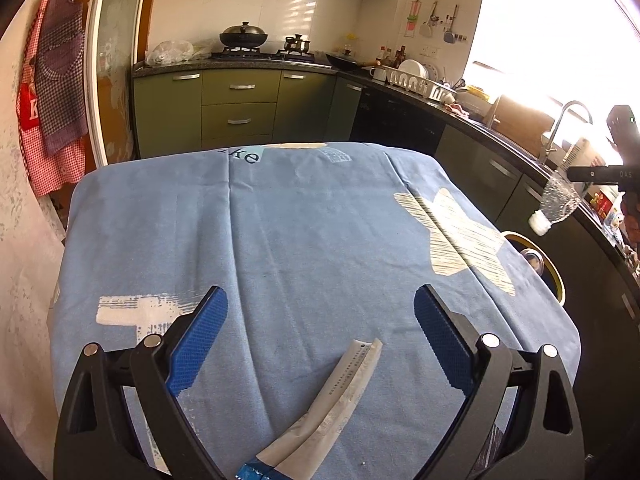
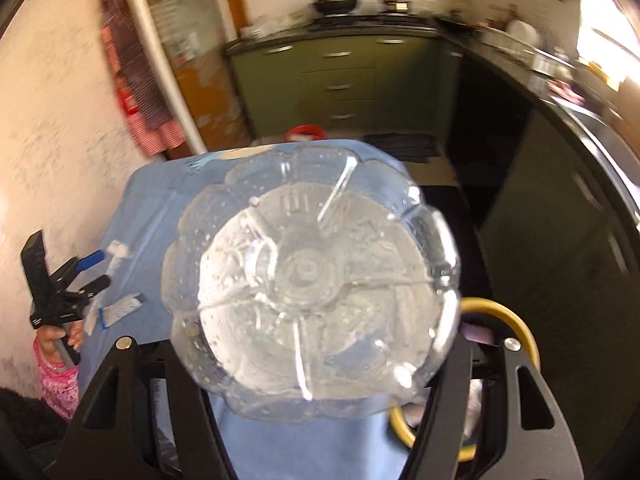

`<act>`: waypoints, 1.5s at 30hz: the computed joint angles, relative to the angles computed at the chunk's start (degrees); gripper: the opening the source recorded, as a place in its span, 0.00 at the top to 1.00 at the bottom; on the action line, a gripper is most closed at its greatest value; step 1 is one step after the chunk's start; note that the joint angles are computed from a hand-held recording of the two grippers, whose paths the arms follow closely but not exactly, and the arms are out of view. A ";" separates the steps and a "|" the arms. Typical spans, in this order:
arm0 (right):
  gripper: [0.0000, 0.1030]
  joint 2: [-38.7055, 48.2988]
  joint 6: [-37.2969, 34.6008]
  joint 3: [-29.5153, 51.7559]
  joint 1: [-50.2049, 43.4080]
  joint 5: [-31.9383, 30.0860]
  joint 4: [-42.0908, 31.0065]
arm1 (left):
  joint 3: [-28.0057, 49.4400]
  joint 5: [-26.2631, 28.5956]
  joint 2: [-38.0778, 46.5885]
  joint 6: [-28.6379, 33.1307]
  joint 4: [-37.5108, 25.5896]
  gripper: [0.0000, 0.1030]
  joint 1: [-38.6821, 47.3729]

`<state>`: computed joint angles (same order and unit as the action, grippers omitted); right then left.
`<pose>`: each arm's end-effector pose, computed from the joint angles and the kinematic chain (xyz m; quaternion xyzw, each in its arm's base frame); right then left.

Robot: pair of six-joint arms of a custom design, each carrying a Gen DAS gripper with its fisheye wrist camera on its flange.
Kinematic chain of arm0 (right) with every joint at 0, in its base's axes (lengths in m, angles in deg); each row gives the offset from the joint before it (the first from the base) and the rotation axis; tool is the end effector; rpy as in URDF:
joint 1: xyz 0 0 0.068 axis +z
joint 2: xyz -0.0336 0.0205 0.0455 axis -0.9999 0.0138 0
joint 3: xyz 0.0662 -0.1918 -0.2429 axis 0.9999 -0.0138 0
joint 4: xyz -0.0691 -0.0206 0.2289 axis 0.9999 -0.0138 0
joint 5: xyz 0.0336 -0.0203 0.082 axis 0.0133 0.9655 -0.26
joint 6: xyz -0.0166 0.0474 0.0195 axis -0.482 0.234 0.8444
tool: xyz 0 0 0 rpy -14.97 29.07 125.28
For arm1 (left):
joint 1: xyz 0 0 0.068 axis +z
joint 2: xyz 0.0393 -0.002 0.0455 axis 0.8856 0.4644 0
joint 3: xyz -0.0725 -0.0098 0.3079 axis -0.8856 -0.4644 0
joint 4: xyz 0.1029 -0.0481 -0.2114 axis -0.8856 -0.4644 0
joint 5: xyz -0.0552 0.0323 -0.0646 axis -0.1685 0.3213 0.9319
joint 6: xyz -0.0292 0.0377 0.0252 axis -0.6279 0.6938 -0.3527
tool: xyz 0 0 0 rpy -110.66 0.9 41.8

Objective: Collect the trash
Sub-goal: 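Carry the water bottle into the bin and open the right gripper, then grasp the white packet strip with blue end using the left gripper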

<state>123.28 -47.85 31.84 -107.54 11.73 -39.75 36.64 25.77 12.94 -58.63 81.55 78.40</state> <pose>0.2037 -0.0564 0.3324 0.0103 0.9470 0.0644 0.3145 0.2876 0.0594 0.1804 0.1910 0.8801 -0.1882 0.3919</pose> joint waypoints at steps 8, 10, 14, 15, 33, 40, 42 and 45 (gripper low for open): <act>0.40 4.23 -13.55 -7.19 -27.73 3.44 6.44 | -1.84 -0.30 -1.08 1.12 1.94 0.10 -1.47; 0.40 7.49 -14.82 -10.58 -29.16 6.91 11.78 | -2.23 -0.52 -1.26 1.26 2.41 0.10 -1.85; 0.40 12.40 -17.73 -16.90 -28.57 12.43 21.30 | -2.46 -1.48 -0.91 1.46 2.79 0.10 -2.63; 0.40 13.11 -18.83 -18.90 -27.86 14.37 24.67 | -2.42 -1.74 -0.75 1.53 2.84 0.10 -2.82; 0.24 -4.91 -15.46 -26.16 -21.89 10.67 21.34 | -3.42 -2.84 -0.47 3.15 3.16 0.10 -4.36; 0.24 -13.25 -13.27 -28.29 -26.88 0.31 16.45 | -2.51 -3.56 -1.55 4.37 -0.09 0.10 -4.47; 0.24 -15.63 -13.52 -29.17 -27.33 -1.90 14.71 | -1.67 -3.34 -2.16 5.88 -2.75 0.10 -3.69; 0.23 -18.02 -13.78 -30.14 -26.93 -3.94 12.83 | 0.04 -3.83 -3.07 10.25 -7.74 0.10 -1.56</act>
<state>105.26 -61.63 1.71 -134.47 7.80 -26.93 36.68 21.95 9.88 -48.38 73.82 76.85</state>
